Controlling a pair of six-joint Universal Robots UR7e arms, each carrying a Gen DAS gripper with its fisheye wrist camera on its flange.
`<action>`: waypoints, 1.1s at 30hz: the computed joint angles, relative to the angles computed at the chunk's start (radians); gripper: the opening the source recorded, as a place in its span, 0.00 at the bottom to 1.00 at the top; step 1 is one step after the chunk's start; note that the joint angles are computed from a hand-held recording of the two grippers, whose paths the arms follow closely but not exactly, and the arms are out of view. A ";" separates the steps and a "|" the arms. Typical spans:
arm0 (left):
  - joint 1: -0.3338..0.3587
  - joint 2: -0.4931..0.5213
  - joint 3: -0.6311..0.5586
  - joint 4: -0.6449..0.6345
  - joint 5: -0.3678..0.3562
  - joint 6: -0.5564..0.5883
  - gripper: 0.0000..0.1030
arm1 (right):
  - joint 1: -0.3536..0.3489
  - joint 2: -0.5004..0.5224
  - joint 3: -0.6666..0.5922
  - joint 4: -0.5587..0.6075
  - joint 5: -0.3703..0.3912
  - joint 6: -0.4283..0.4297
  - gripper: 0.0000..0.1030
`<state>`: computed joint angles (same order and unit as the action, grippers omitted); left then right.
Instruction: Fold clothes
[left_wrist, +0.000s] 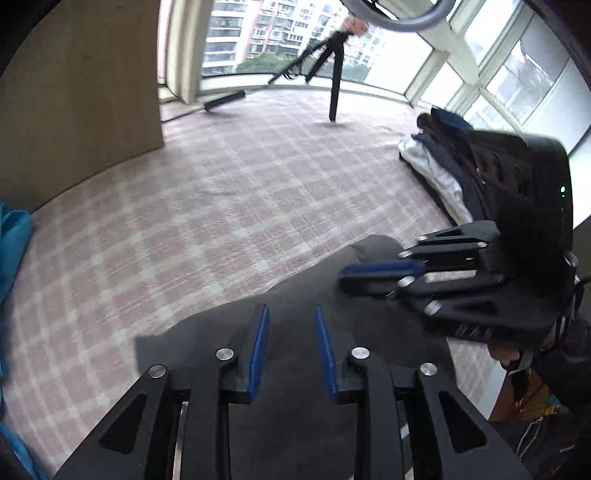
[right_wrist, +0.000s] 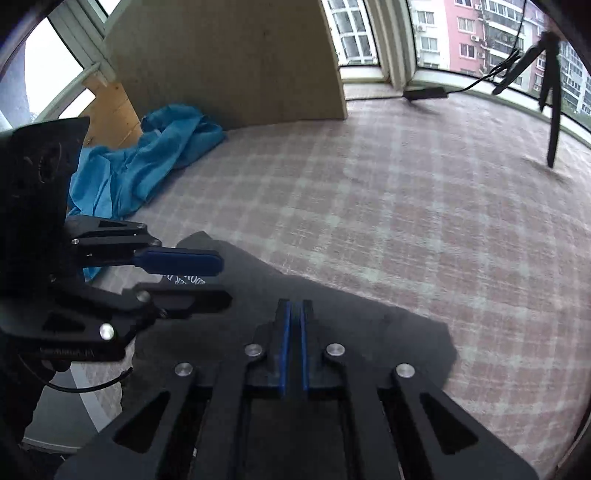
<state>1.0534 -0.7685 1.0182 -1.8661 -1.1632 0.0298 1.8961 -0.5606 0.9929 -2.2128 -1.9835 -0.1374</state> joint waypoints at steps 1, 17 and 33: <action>0.009 0.015 -0.011 0.024 0.020 -0.010 0.17 | -0.007 0.022 -0.019 0.012 -0.021 -0.013 0.02; -0.048 -0.504 0.519 0.036 0.036 -0.201 0.29 | 0.022 -0.449 0.666 -0.186 -0.033 0.226 0.18; -0.018 -0.584 0.619 -0.020 0.037 -0.157 0.29 | 0.147 -0.101 0.455 -0.189 0.095 0.055 0.18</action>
